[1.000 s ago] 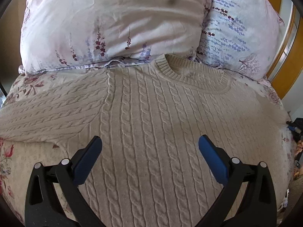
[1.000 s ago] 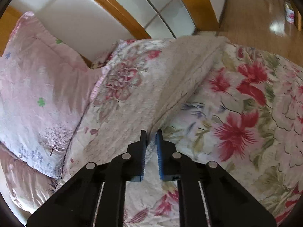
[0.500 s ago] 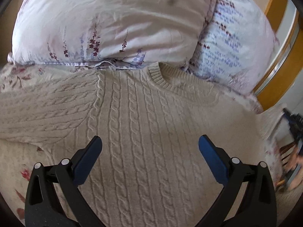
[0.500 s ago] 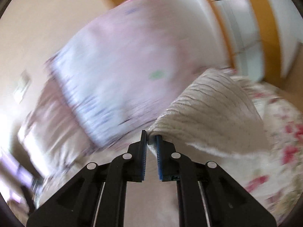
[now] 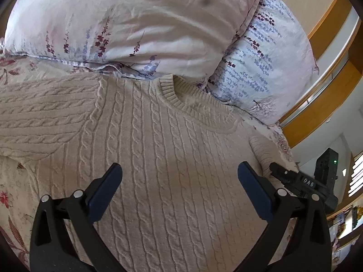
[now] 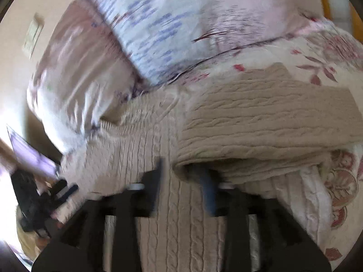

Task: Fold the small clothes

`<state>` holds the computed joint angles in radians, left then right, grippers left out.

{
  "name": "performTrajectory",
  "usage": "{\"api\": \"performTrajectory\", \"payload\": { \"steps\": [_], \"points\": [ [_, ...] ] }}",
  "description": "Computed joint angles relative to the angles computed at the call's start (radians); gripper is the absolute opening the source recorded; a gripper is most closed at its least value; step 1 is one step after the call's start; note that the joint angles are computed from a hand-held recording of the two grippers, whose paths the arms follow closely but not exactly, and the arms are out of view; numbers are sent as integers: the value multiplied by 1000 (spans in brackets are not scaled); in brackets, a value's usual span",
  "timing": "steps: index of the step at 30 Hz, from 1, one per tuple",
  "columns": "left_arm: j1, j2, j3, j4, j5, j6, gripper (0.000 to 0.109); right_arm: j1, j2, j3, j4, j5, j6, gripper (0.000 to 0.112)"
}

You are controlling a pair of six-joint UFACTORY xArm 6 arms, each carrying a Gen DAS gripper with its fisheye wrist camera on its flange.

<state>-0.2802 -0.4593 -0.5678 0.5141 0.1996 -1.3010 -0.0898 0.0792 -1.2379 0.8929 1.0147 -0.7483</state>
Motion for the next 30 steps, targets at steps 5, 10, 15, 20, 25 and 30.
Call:
{"api": "performTrajectory", "payload": {
  "steps": [5, 10, 15, 20, 25, 30],
  "points": [
    [1, 8, 15, -87, -40, 51, 101, -57, 75, -78, 20, 17, 164, 50],
    [4, -15, 42, -133, -48, 83, 99, -71, 102, -110, -25, -112, 304, 45],
    [20, -46, 69, -153, -58, 85, 95, -7, 77, -92, -179, -342, 374, 15],
    [36, -76, 120, -254, -129, 118, 89, 122, -73, 1, -8, -429, 33, 12],
    [17, -76, 163, -464, -218, 223, 89, 253, -136, 20, -34, -46, -193, 51],
    [-16, -61, 158, -610, -218, 332, 89, 260, -161, 89, -72, -5, -208, 55]
  ]
}}
